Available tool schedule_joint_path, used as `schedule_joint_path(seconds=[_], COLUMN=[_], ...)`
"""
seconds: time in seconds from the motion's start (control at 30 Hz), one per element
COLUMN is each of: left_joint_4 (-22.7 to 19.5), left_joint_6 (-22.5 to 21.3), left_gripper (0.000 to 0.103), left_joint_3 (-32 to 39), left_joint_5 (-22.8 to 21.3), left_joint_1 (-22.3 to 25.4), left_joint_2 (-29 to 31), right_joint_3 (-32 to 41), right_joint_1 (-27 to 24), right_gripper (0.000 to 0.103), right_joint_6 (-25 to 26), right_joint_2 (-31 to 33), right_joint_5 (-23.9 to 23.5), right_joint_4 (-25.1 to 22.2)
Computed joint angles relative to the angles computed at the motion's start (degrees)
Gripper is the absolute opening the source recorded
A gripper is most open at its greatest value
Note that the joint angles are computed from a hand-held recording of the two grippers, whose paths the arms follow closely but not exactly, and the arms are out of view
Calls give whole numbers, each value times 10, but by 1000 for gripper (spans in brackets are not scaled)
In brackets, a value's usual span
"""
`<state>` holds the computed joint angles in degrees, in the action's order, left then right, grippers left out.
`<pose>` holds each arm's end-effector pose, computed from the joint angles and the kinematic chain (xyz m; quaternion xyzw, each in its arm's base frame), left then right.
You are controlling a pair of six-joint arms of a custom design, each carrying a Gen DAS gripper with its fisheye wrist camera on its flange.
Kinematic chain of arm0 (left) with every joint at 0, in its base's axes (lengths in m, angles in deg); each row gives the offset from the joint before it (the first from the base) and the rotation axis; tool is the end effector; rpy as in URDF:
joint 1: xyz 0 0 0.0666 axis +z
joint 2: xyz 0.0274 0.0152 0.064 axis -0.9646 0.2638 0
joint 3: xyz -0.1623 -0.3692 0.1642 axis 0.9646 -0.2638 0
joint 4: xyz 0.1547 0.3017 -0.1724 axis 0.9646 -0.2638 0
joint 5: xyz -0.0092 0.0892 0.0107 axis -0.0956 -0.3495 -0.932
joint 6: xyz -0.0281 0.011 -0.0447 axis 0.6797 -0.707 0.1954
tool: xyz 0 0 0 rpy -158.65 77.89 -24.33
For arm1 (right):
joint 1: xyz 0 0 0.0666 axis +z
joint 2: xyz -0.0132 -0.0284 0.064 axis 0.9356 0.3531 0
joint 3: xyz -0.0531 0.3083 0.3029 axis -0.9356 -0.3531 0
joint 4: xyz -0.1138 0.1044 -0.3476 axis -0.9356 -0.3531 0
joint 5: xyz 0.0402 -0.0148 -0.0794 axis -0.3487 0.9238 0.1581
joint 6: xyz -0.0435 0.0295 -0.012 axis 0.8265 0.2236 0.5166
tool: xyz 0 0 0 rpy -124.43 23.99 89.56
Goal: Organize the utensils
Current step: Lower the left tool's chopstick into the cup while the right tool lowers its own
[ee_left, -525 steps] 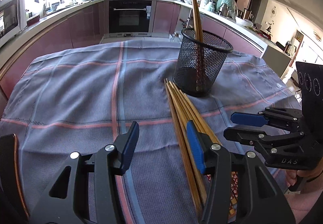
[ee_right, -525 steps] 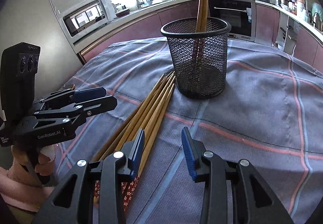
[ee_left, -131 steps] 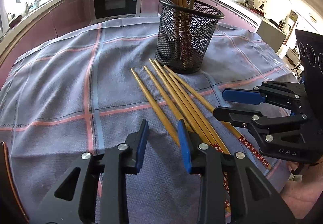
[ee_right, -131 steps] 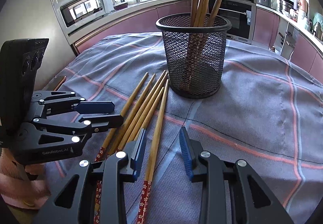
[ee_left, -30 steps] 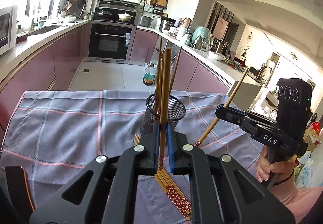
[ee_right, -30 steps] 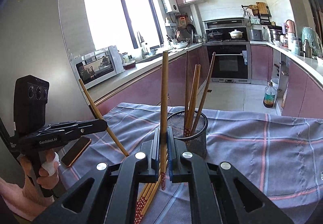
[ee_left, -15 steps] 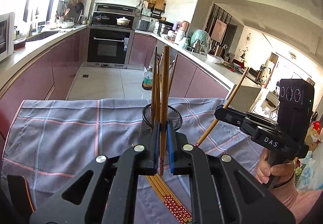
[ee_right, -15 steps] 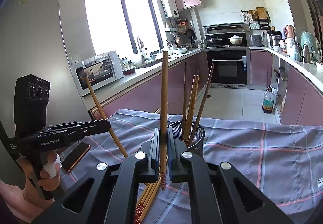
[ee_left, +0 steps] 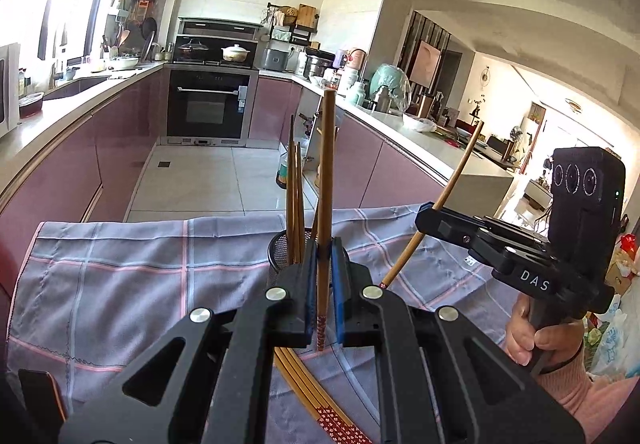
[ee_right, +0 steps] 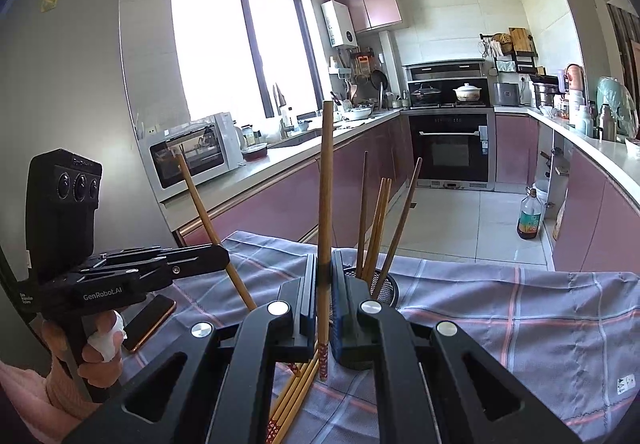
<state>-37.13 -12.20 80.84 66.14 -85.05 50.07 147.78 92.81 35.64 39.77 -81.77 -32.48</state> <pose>0.3548 -0.0708 0.5127 0.0392 0.8529 -0.1573 0.4963 0.4076 0.1920 0.4934 -0.2522 0.7874 0.2889 0.4826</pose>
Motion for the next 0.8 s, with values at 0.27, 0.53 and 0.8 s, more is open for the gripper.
schedule_joint_path(seconds=[0.27,0.53,0.8], left_joint_4=[5,10,23], left_joint_6=[-5,-9,-9], left_gripper=[8,8,8], left_joint_3=[21,44,56], left_joint_5=[2,-5,-10], left_joint_1=[4,3,3], left_joint_2=[11,14,25], right_joint_3=[10,24,34], right_joint_1=[1,2,2], right_gripper=[5,5,5], right_joint_6=[2,0,-6], right_joint_2=[-1,4,15], right_joint_5=[6,10,16], right_joint_4=[10,23,36])
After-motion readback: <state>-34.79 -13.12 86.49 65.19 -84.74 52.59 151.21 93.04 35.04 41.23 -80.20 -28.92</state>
